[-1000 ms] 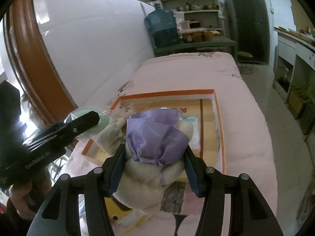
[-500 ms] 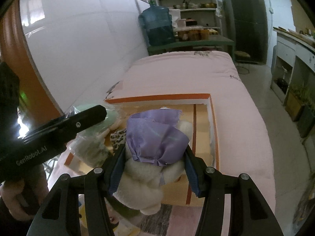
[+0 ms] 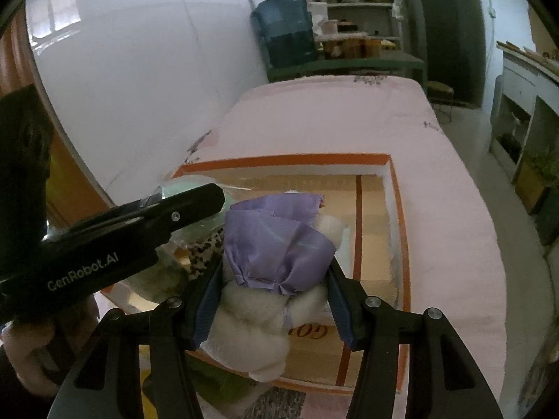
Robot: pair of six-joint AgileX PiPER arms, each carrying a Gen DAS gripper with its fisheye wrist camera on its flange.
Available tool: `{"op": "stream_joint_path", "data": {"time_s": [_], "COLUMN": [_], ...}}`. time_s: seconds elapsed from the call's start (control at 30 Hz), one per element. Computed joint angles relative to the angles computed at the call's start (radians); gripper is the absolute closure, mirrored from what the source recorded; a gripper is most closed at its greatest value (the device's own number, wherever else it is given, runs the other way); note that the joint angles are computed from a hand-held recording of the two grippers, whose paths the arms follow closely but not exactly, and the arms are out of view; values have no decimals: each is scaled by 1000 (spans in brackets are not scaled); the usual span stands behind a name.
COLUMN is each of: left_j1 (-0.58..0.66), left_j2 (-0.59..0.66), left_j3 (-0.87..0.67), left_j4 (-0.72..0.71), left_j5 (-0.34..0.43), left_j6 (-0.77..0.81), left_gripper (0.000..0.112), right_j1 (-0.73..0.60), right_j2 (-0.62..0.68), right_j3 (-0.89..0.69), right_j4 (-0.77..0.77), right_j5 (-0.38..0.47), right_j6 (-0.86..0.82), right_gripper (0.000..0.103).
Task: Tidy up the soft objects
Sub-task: 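Carry the bagged pad and the plush over into the tray, then lower both items into the tray and open both grippers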
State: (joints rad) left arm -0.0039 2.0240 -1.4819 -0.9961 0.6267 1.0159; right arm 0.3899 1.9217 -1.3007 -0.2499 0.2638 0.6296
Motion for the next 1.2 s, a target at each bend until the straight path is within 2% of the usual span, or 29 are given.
{"op": "stream_joint_path", "data": {"time_s": [0.2,0.33,0.43,0.57,0.77,0.9,1.2], "left_j1": [-4,-8,-18,-25,-21,-14,-10], "left_j2": [31,55,68,102,168,155,92], "left_j3": [-26,-51,-63,-110,-207,-183,-111], "left_j4": [-1,0,16,84,176,124,48], "left_j5": [-26,-35,-49,-40,33,31,1], "left_j6": [-12,-16,-27,-102,-225,-182,-106], "left_gripper": [63,63,63,63,62,54,52], "right_j1": [-10,-10,-13,-14,-16,-4,6], "right_j2": [62,93,107,121,122,122,110], "right_j3": [-58,-89,-99,-104,-100,-103,-94], "right_j4": [42,-67,-81,-127,-154,-236,-345], "right_j5": [21,33,28,17,5,29,52], "right_j6": [-48,52,66,104,125,199,304], "right_gripper": [45,45,45,45,43,36,32]}}
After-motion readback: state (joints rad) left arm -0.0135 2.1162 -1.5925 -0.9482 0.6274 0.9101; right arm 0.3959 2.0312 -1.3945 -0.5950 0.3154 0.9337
